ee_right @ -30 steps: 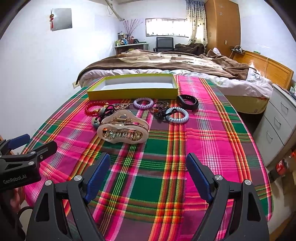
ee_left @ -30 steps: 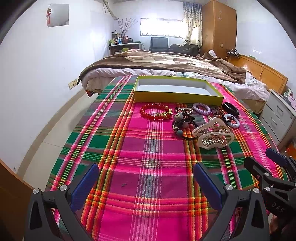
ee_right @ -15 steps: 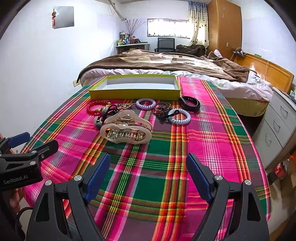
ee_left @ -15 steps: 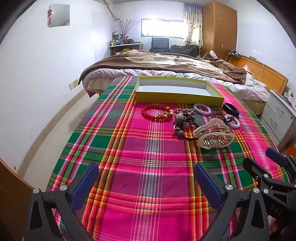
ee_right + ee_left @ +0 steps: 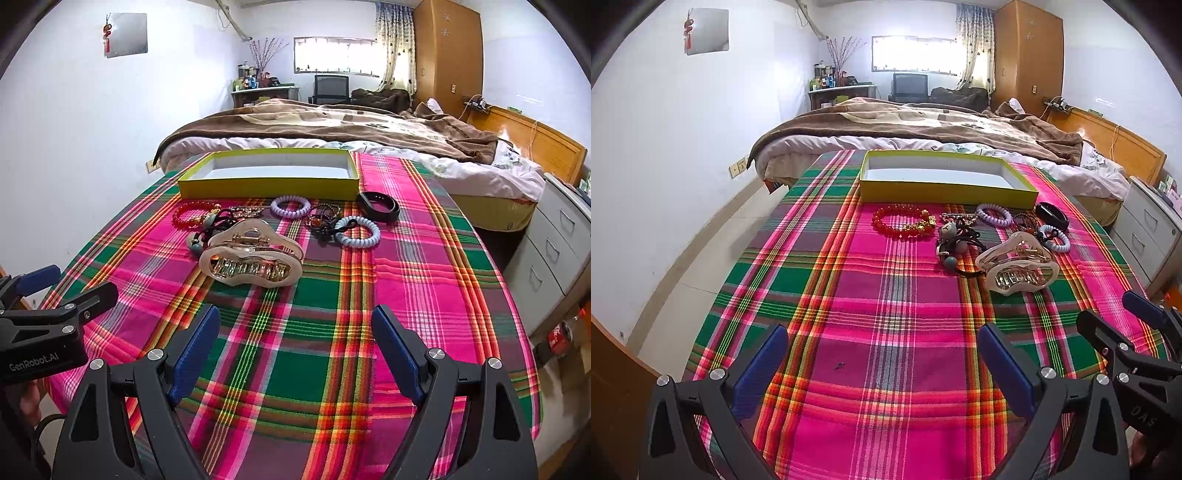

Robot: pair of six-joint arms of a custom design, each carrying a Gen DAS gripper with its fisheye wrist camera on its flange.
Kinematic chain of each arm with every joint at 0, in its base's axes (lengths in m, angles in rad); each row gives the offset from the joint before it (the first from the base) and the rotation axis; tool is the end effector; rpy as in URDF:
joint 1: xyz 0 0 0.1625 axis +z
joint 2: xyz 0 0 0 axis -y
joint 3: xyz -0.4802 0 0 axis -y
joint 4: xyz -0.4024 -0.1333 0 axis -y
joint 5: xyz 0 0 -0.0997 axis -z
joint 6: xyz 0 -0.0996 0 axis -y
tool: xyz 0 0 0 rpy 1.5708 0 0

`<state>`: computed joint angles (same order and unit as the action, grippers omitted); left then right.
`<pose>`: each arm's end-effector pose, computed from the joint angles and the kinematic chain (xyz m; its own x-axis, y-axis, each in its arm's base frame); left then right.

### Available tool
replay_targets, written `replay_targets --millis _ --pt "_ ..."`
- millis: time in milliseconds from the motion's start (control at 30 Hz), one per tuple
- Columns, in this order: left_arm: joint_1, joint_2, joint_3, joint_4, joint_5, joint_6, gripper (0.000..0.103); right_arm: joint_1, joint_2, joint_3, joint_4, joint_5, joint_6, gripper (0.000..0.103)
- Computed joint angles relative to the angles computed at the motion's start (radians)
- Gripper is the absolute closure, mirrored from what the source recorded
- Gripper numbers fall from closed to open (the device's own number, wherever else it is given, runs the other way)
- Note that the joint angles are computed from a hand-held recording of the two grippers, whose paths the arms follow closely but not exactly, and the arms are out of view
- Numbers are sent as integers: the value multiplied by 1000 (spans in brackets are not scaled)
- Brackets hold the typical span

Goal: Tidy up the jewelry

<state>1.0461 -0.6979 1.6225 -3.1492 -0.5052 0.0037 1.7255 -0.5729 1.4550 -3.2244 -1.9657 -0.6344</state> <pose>-0.1692 -0.7324 0.1722 -0.6840 -0.2156 -0.6969 0.4002 0.6878 -0.6056 0.2163 -0.7707 0.1157 -0.7024 -0.3209 0.6354 -0.6540 0.6433 -0.3981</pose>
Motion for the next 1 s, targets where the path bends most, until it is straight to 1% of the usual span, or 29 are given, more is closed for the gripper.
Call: replay_targets --millis 367,600,800,933,967,1000 --pt "4 6 -12 8 2 -1 0 3 7 -16 11 0 -6 19" --pt "8 6 -24 24 2 -1 0 5 10 -38 37 9 -16 19" --pt "20 -1 -45 71 -5 -7 0 -5 13 -80 96 81 -66 19" --pt "43 -20 -52 97 -61 -4 0 -13 17 -143 216 160 -126 19" --pt "49 -24 -57 110 -67 -9 0 -15 22 -169 258 183 -147 19" --pt "54 -27 -65 126 -65 -13 0 -15 28 -189 290 191 -161 19"
